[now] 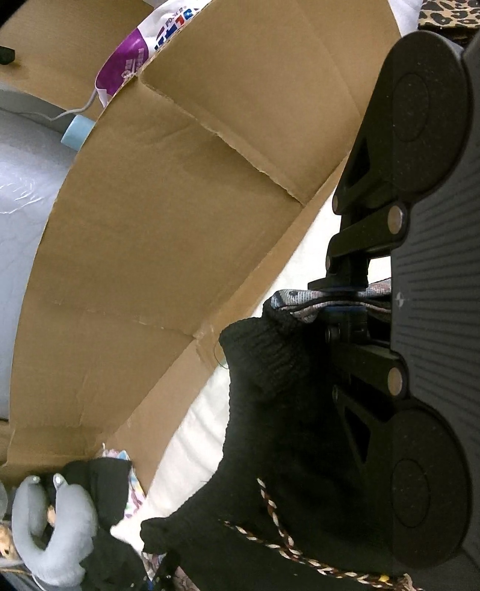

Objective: Fold clothes
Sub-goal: 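Lift the hoodie high with both tools, stretching it between them, then lower the hoodie folded onto the sheet and open both tools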

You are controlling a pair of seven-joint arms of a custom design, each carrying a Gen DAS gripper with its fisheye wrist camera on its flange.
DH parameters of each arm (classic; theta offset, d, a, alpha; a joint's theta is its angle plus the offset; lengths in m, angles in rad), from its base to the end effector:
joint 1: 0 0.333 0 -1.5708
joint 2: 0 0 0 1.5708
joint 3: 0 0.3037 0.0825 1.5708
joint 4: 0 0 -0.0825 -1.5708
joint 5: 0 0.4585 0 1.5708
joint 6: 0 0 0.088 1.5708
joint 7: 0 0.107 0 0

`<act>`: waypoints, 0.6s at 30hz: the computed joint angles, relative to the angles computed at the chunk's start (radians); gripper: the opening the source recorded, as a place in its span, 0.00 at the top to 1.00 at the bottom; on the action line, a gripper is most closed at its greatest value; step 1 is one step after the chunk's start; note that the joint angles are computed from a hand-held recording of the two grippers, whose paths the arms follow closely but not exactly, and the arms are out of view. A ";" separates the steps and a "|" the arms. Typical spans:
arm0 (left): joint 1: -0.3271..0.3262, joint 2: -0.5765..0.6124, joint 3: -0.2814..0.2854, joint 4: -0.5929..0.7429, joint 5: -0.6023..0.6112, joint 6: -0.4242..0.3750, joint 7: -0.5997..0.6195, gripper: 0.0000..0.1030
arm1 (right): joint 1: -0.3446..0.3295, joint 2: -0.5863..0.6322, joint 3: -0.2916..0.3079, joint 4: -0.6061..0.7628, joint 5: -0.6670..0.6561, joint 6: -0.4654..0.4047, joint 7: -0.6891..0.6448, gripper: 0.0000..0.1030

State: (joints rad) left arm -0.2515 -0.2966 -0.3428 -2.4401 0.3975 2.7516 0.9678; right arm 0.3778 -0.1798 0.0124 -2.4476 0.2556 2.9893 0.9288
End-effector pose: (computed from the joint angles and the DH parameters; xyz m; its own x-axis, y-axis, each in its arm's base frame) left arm 0.4494 -0.3236 0.4172 -0.2997 -0.9509 -0.0774 -0.7385 0.2826 -0.6121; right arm 0.5309 0.1990 0.3916 0.6355 -0.7378 0.2275 -0.4861 -0.6113 -0.6245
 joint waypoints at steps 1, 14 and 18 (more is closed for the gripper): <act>0.007 0.006 -0.002 0.009 0.010 -0.003 -0.004 0.95 | -0.010 0.009 0.011 0.007 -0.019 0.005 0.021 0.96; 0.021 0.136 -0.009 0.062 0.150 -0.061 -0.214 0.67 | -0.137 0.159 0.096 0.099 -0.446 0.008 0.480 0.93; 0.002 0.109 0.008 0.048 0.152 -0.079 -0.255 0.52 | -0.115 0.159 0.070 0.105 -0.369 -0.037 0.457 0.53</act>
